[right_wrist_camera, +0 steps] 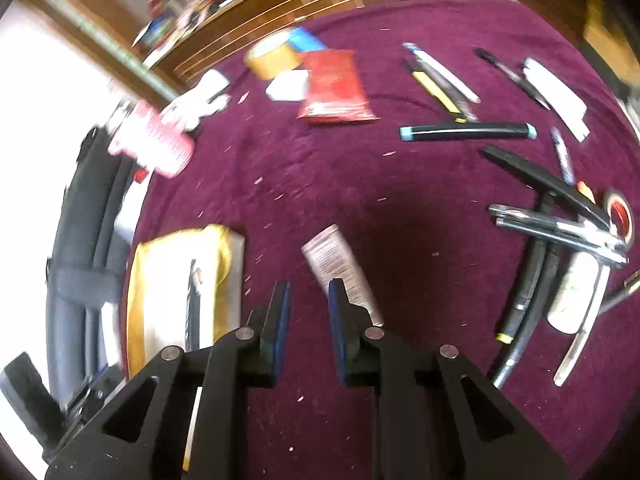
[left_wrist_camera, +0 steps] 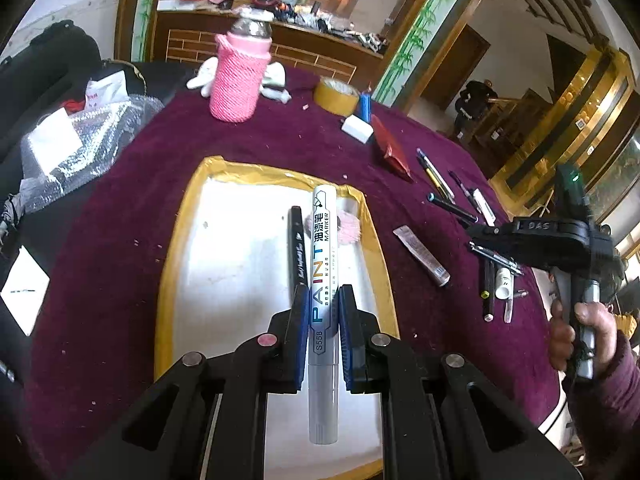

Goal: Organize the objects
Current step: 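Lower the PAINT marker into the tray and open the left tool while the right tool carries the tube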

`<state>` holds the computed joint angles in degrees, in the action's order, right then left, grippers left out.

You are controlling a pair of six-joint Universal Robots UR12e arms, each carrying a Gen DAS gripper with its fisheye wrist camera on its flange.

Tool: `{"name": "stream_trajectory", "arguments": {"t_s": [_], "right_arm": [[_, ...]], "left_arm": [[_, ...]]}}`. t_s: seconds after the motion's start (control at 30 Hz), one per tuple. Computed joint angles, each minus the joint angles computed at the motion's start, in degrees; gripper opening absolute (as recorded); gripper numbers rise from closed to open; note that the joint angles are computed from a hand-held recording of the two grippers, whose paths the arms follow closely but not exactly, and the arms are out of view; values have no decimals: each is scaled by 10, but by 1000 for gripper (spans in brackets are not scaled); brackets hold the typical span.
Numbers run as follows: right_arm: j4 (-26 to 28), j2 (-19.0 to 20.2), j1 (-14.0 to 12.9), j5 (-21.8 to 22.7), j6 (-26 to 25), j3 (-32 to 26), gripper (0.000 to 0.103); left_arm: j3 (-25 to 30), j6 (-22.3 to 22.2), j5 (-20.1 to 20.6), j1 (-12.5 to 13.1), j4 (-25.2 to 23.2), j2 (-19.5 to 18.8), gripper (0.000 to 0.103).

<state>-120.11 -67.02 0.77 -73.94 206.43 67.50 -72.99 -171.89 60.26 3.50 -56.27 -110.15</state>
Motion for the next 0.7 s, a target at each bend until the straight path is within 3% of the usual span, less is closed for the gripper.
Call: {"name": "stream_trajectory", "arguments": {"t_s": [0.17,0.27,0.4,0.47,0.53,0.57,0.6,0.7], "right_arm": [[31,9,-8,1,18,2,27],[63,31,2,0,-27,-23,40],[118,69,29,-70,-106,-73,54],[105,76,47,-126,-150,-80,57],[119,85,61,-179,-173,-94,52],[116,84,61,-176,-171,-92,39],[118,82,58,-166,-161,-92,33],[118,74,44,-125,-132,-82,30]], "left_arm": [[-8,-6,-2,7,-6,3,11],[-10,-9,-5,11,-13,4,11],[-13,-6,-1,13,-18,5,11],[-16,-6,1,15,-19,7,11],[-18,-9,4,16,-18,8,11],[-18,-10,5,17,-18,8,11],[-18,-14,6,18,-16,8,11],[-16,-19,5,20,-14,6,11]]}}
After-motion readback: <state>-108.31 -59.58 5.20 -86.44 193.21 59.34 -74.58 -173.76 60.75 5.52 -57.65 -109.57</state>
